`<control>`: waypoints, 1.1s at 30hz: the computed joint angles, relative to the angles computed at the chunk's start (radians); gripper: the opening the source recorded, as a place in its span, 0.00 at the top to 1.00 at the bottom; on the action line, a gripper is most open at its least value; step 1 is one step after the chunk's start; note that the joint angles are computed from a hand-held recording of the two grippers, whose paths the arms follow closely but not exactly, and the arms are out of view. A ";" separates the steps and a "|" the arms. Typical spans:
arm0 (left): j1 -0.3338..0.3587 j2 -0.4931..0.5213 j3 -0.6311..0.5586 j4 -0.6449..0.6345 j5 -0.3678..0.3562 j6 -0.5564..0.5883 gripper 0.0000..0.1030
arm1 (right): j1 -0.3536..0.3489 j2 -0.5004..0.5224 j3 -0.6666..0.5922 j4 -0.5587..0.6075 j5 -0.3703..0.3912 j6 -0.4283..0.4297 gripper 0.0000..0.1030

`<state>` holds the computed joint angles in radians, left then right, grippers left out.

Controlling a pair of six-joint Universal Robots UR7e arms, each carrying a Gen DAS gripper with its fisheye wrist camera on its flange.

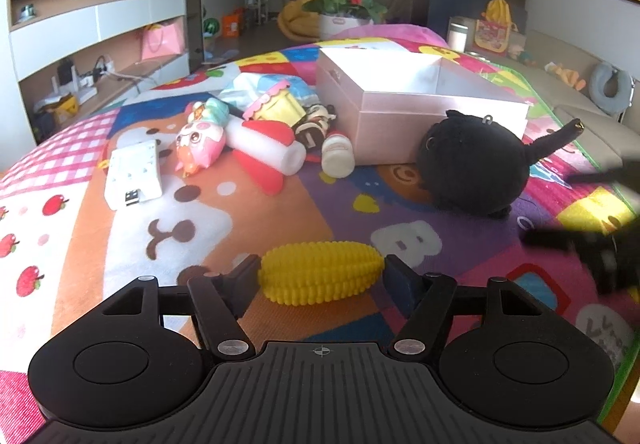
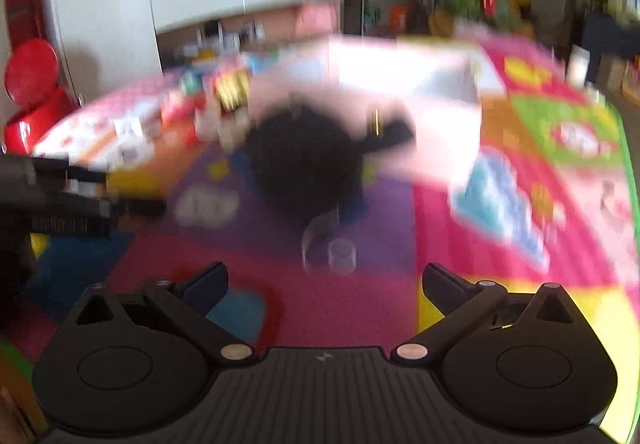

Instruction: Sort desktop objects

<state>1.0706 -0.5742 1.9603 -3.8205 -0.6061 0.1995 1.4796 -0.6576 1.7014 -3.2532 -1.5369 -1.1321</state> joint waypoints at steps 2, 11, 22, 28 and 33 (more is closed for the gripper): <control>-0.001 -0.007 0.012 0.006 0.000 -0.015 0.30 | 0.015 0.033 -0.033 -0.032 0.027 -0.041 0.00; -0.019 -0.030 0.056 -0.006 0.002 -0.030 0.30 | 0.068 0.116 -0.191 0.132 -0.059 0.003 0.33; -0.035 0.018 -0.175 -0.104 -0.154 0.348 0.30 | 0.086 -0.102 -0.129 0.166 0.102 0.182 0.33; 0.013 0.117 -0.492 -0.042 -0.246 0.482 0.07 | 0.140 0.031 -0.449 0.294 0.115 0.397 0.33; 0.025 0.072 -0.431 -0.034 -0.201 0.403 0.03 | 0.159 0.145 -0.616 0.300 0.070 0.451 0.20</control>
